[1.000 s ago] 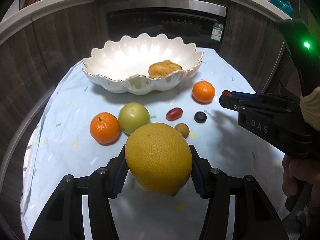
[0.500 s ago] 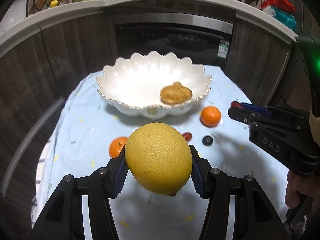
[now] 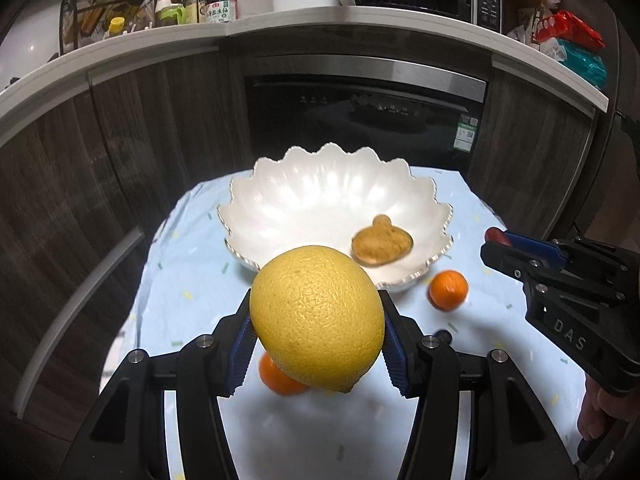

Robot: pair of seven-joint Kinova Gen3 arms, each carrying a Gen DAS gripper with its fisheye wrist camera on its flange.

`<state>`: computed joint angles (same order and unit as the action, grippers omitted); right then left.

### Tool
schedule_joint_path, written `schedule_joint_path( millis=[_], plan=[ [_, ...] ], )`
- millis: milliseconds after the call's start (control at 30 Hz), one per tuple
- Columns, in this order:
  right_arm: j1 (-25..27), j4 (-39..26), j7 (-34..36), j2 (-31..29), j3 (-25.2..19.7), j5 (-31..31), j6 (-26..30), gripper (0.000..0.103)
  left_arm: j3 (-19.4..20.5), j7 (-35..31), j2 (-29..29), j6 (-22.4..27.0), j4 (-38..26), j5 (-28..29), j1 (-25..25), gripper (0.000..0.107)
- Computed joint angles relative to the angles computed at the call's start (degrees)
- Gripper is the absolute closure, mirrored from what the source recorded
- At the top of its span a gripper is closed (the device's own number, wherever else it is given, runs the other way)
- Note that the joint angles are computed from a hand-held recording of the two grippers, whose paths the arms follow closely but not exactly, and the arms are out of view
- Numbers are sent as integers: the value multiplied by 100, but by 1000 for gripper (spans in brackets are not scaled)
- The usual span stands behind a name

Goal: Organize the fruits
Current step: 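Lift the grapefruit with the left tool while the right tool carries the date over the bowl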

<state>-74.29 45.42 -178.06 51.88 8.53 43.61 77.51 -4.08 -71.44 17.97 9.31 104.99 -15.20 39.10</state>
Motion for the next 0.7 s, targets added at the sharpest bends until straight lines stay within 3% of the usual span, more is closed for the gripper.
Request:
schedule_joint_path(
  millis=[367, 700],
  plan=[
    [149, -613, 359, 258, 152, 32, -9, 82, 706, -743, 273, 256, -570, 357, -818, 53],
    [355, -1296, 737, 596, 279, -194, -28, 82, 943, -1360, 646, 491, -1231, 678, -1201, 53]
  ],
)
